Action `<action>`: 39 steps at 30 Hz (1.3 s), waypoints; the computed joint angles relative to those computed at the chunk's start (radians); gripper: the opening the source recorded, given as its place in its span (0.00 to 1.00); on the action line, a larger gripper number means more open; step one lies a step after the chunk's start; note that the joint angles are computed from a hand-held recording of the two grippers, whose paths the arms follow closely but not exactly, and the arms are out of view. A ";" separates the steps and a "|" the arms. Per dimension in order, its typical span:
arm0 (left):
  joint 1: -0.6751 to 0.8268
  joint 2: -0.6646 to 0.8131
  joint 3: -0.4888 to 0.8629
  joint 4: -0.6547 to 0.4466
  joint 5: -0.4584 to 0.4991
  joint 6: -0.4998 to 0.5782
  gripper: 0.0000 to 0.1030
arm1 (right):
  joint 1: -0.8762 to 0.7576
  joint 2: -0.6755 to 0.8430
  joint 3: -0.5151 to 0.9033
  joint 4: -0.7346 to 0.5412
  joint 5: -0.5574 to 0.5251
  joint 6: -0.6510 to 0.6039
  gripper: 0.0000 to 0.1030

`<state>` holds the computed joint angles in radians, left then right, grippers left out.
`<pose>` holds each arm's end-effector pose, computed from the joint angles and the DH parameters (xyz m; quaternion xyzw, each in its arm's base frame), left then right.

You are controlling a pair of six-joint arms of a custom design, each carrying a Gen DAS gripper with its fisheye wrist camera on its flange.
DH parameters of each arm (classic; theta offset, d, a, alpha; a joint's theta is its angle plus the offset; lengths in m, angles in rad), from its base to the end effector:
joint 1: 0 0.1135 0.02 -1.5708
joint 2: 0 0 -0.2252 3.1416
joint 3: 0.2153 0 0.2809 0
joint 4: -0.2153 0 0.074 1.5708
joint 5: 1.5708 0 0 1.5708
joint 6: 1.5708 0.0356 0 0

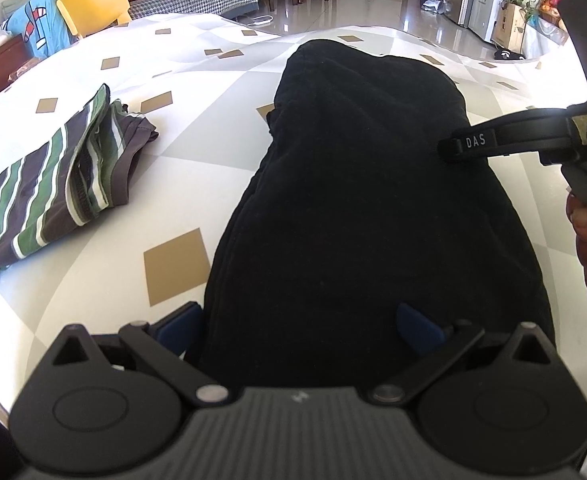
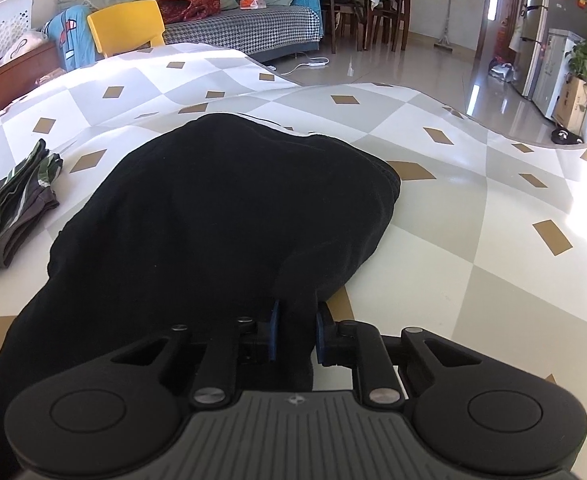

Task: Fold clothes
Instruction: 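Lift the strip end with the right tool and fold it over toward the left tool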

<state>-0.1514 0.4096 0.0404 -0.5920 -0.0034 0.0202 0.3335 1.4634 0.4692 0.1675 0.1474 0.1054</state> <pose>0.1520 -0.0231 0.0703 0.0812 0.9504 -0.0181 0.2996 0.2566 0.0834 0.0597 -0.0791 0.9261 0.0120 0.3688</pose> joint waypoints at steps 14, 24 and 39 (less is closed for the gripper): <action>-0.036 0.171 0.051 0.103 0.005 0.002 1.00 | -0.043 -0.073 -0.029 -0.078 0.048 0.031 0.13; -0.096 0.451 0.163 0.236 0.006 0.006 1.00 | -0.116 -0.157 -0.063 -0.155 0.073 0.038 0.13; -0.130 0.196 0.144 0.009 -0.061 -0.106 1.00 | -0.261 -0.269 -0.066 -0.267 -0.046 0.176 0.36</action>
